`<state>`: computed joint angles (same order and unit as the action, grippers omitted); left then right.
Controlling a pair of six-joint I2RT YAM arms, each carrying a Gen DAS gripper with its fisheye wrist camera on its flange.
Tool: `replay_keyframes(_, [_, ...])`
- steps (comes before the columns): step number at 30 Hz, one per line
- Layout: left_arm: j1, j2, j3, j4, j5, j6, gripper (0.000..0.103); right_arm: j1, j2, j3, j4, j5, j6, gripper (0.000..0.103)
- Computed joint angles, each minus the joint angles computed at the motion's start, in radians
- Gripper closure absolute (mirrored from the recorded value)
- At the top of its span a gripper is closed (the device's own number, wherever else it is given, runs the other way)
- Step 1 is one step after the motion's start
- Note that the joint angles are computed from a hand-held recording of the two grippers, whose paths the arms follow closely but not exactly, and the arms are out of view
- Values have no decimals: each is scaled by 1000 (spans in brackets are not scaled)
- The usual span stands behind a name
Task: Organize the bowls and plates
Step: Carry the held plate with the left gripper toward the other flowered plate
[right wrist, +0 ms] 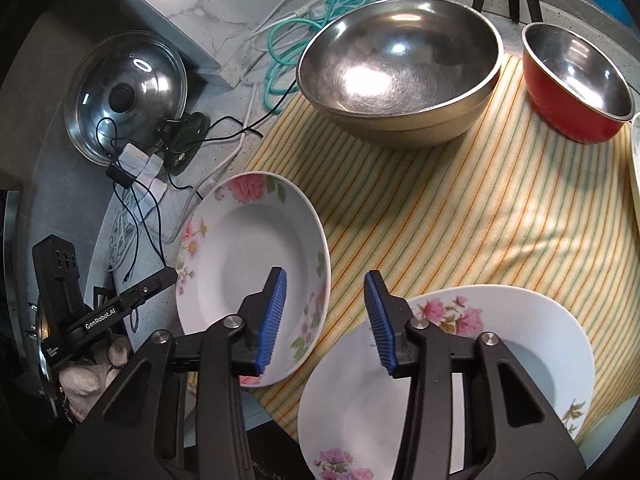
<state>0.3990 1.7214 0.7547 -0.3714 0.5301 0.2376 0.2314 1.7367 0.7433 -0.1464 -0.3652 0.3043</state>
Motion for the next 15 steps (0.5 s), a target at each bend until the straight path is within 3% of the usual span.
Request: replay_keyframes(15, [-16,80,60,-27,24,38,87,21,103,42,21,-24,20,86])
